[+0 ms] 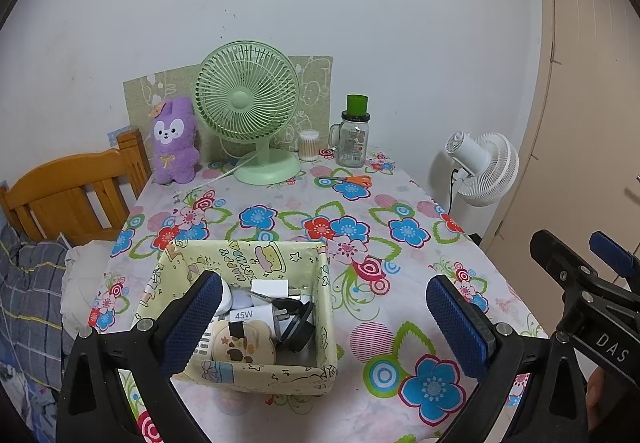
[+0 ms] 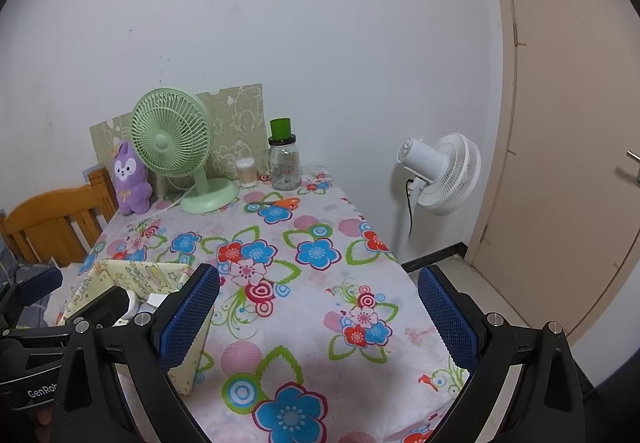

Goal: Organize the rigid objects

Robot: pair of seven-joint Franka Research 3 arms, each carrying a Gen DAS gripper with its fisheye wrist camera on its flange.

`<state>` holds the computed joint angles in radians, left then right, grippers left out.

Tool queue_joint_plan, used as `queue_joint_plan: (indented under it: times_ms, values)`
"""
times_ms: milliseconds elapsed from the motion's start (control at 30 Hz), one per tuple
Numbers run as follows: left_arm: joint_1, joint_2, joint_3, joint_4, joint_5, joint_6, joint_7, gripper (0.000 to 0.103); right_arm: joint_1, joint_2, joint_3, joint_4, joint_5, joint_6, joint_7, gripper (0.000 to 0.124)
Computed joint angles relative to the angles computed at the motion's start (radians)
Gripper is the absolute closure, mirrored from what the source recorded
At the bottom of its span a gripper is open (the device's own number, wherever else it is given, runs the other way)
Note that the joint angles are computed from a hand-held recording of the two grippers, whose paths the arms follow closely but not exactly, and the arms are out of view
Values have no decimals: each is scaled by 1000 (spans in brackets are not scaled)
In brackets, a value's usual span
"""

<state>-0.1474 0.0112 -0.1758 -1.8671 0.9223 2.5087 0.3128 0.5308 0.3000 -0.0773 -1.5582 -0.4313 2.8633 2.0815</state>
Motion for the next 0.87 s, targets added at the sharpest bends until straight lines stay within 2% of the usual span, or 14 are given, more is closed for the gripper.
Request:
queue_joint_plan:
  times_ms: [867]
  values:
    - [15, -21, 0, -27, 14, 15, -28, 0, 18, 21, -11, 26, 11, 12, -28, 23]
